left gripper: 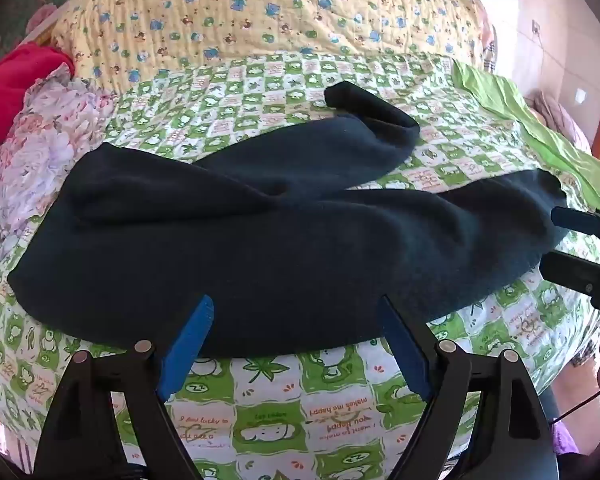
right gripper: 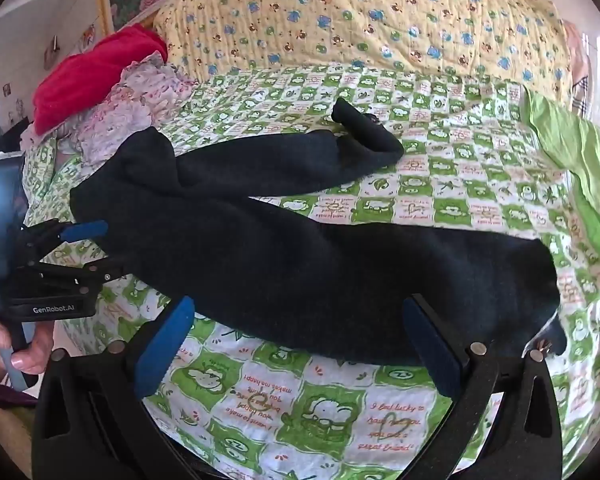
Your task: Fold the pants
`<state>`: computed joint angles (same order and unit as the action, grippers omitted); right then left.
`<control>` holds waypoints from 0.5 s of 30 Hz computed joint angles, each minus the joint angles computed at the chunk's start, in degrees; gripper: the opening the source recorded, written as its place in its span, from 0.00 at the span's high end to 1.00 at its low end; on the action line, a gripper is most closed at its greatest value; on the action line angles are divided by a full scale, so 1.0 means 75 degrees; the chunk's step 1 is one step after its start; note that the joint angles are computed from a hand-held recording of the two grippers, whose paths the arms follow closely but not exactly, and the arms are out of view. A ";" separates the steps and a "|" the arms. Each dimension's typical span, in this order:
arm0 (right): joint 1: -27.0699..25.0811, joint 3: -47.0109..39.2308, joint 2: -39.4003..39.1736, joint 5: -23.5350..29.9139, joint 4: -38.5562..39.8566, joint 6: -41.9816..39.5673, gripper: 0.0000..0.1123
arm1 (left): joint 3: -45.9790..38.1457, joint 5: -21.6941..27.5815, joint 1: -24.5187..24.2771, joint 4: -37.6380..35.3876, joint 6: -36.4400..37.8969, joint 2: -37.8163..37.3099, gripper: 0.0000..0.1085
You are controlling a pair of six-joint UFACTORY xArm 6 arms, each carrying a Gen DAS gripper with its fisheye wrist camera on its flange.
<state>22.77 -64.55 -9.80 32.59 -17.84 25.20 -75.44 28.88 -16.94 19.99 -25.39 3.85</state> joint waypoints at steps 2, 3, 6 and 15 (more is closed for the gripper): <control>-0.0001 -0.0036 0.0045 -0.0012 0.0112 -0.0052 0.08 | 0.0035 0.0069 0.0000 -0.0027 0.0068 -0.0047 0.22; 0.0008 -0.0079 0.0088 0.0000 0.0119 -0.0023 0.08 | 0.0025 0.0176 -0.0003 -0.0067 0.0103 -0.0077 0.22; -0.0115 0.0109 0.0076 -0.0267 0.0427 -0.0014 0.08 | -0.0312 0.0594 -0.0122 0.0011 0.0218 0.0208 0.22; -0.0156 0.0489 -0.0118 -0.0589 0.0275 0.0061 0.08 | -0.0325 0.0595 -0.0038 -0.0489 0.0518 0.0212 0.22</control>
